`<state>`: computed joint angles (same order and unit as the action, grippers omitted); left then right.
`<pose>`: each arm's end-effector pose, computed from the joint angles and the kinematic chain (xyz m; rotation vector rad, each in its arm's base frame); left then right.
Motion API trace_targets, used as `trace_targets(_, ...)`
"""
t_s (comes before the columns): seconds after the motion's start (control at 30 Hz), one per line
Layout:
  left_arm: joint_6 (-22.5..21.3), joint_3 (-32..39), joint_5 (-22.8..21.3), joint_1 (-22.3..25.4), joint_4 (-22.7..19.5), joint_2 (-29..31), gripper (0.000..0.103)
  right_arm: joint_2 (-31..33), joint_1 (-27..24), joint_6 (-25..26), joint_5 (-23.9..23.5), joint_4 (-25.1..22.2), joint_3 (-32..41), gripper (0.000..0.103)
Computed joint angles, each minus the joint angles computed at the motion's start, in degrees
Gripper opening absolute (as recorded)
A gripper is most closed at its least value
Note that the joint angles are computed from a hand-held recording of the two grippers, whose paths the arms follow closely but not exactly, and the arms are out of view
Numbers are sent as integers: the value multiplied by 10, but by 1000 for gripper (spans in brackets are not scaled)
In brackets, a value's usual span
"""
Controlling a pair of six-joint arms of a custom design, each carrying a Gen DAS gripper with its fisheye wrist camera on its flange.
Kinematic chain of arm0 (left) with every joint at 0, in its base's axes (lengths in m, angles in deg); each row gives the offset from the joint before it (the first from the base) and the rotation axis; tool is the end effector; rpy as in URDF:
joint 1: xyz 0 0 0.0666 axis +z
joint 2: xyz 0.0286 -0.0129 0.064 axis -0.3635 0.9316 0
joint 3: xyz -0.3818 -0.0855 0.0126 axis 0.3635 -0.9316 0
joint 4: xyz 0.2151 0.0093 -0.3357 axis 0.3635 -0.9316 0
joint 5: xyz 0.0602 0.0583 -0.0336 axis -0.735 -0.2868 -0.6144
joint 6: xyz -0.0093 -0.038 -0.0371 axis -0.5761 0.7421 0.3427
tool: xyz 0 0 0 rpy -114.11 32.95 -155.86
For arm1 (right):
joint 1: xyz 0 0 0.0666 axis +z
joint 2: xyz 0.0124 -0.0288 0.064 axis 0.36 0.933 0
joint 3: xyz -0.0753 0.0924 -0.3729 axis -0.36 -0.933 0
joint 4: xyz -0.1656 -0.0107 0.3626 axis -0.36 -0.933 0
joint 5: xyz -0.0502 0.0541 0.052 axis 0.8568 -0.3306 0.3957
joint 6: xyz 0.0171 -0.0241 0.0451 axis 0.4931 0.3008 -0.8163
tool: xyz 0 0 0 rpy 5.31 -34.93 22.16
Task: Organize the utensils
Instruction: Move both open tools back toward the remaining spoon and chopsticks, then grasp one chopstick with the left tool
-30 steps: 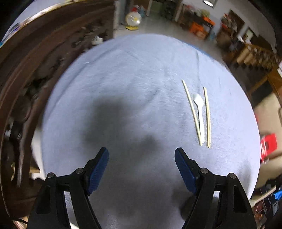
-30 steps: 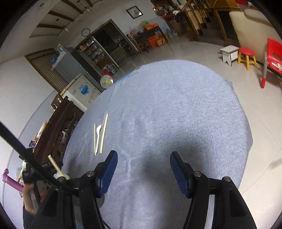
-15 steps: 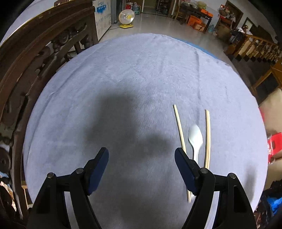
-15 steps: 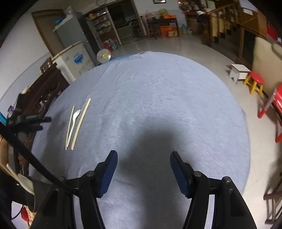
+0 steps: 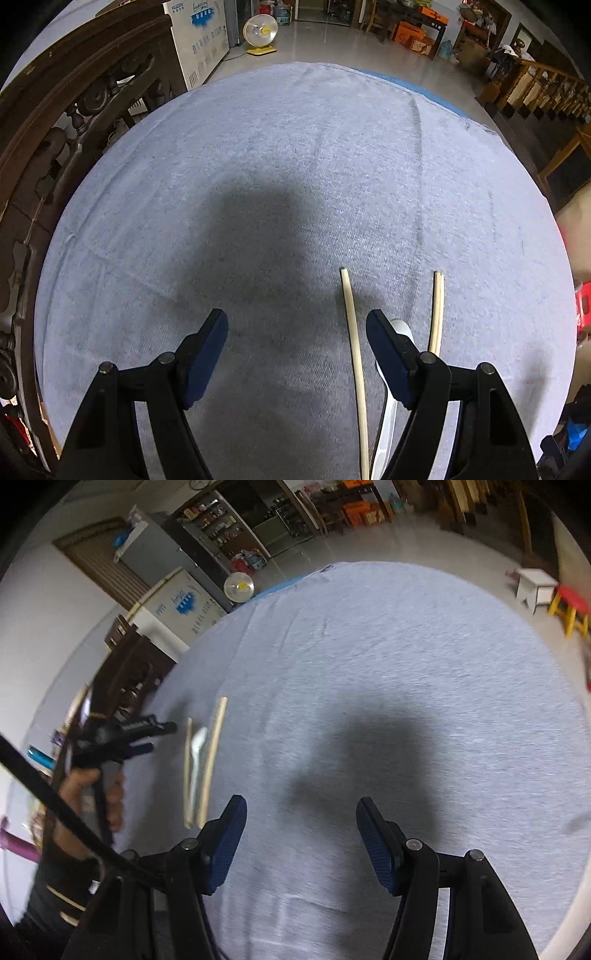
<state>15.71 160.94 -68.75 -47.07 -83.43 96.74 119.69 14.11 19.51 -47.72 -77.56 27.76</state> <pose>0.4565 -0.2175 0.4468 0.0941 2.8090 -0.0828 0.1765 -0.0096 0.4543 0.4511 2.5065 0.5415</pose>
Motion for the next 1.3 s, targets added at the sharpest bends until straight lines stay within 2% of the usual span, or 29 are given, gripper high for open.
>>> trace_targets(0.1, -3, 11, -1, 5, -8, 11, 76, 16, 21, -11, 16, 18, 10, 66)
trace_targets(0.23, 1, 30, 2, 2, -27, 30, 65, 26, 41, -20, 19, 32, 14, 66)
trace_targets(0.3, 2, 44, 9, 2, -44, 43, 62, 28, 46, -26, 18, 34, 12, 66)
trace_targets(0.37, 12, 61, 7, 2, -61, 56, 54, 27, 50, -30, 17, 37, 10, 66)
trace_targets(0.57, 18, 108, 11, -10, -91, 87, 53, 19, 27, -17, 2, 30, 4, 66)
trace_targets(0.63, 19, 126, 24, -11, -110, 105, 50, 18, 16, -12, -4, 26, 2, 66)
trace_targets(0.7, 20, 144, 30, -12, -131, 124, 44, 16, 9, -8, -8, 25, 1, 66)
trace_targets(0.73, 19, 147, 19, -15, -128, 126, 40, 16, 5, -6, -11, 24, 1, 66)
trace_targets(0.83, 10, 165, 11, -20, -139, 137, 7, 19, 0, 0, -14, 25, 2, 66)
trace_targets(0.93, -11, 183, 12, -22, -152, 148, 6, 32, 4, 2, -13, 27, 5, 66)
trace_targets(1.03, -23, 195, 31, -13, -160, 153, 5, 43, 16, 3, -8, 31, 9, 66)
trace_targets(1.13, -41, 186, 29, 2, -160, 144, 5, 66, 33, -1, -3, 35, 18, 66)
trace_targets(1.27, -81, 163, 19, 15, -160, 127, 5, 117, 70, -5, 5, 45, 42, 66)
trace_targets(1.3, -89, 158, 11, 18, -161, 123, 5, 147, 84, -6, 7, 43, 56, 65)
